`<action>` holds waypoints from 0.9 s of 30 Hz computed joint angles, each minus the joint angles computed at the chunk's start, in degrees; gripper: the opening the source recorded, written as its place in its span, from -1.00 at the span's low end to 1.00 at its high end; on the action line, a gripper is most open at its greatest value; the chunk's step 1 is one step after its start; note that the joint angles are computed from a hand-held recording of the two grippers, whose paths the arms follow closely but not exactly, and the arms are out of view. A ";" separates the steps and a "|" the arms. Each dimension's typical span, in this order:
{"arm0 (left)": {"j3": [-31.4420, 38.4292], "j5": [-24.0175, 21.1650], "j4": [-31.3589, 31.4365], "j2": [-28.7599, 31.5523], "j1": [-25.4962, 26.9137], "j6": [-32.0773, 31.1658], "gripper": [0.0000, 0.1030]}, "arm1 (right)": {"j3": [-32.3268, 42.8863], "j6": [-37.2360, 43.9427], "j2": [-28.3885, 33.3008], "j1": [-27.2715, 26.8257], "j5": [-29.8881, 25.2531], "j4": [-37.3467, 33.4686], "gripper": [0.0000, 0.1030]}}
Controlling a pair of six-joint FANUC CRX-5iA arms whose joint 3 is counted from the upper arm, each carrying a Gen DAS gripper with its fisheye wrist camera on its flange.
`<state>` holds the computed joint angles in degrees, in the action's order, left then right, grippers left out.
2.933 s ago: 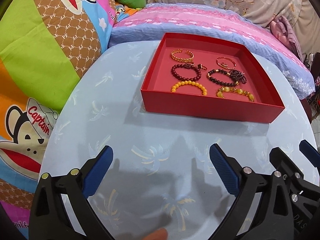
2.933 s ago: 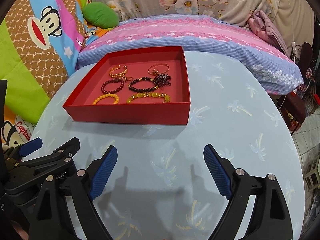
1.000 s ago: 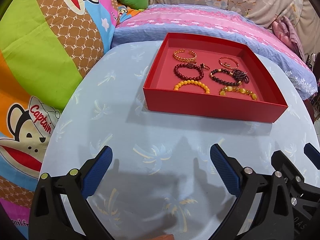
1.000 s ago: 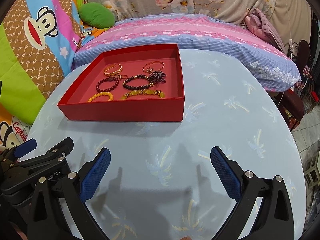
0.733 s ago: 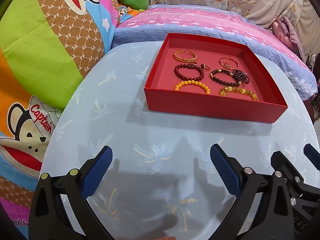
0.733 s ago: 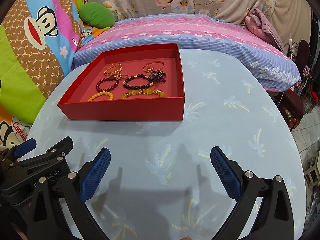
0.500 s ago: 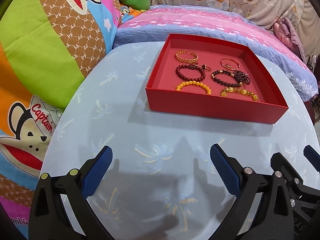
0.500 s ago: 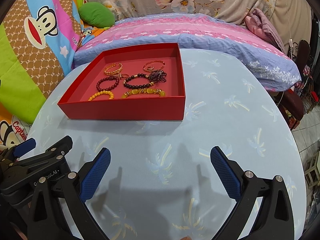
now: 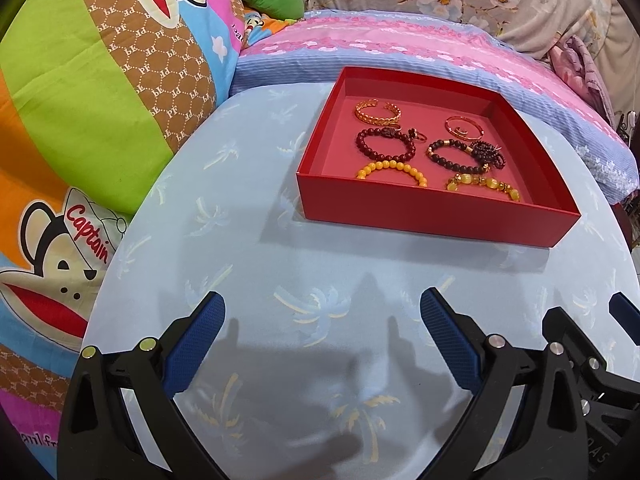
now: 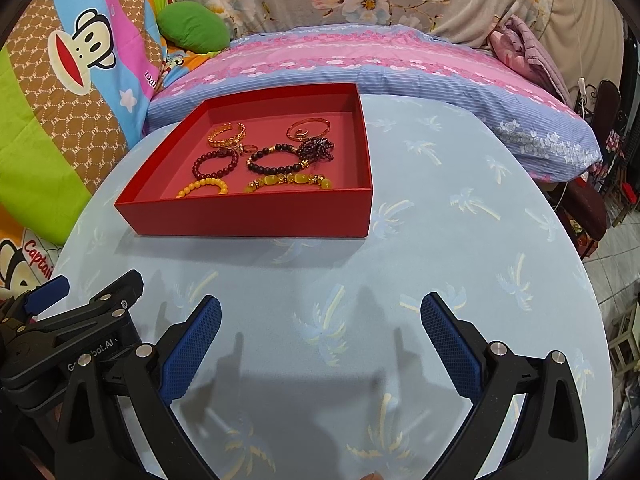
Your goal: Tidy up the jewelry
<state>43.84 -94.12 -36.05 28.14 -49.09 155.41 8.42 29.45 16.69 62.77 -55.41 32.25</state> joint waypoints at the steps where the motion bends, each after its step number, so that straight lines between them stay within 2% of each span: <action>1: 0.00 -0.01 0.06 -0.01 0.02 0.02 0.82 | 0.00 0.01 -0.01 -0.01 0.04 -0.04 0.87; 27: 0.66 -1.41 -0.99 -0.24 -1.17 0.62 0.82 | -1.31 -2.09 -1.22 1.04 -0.36 1.53 0.87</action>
<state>44.50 -95.53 -37.04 27.90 -50.26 156.03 7.12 27.36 15.47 63.82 -55.77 33.79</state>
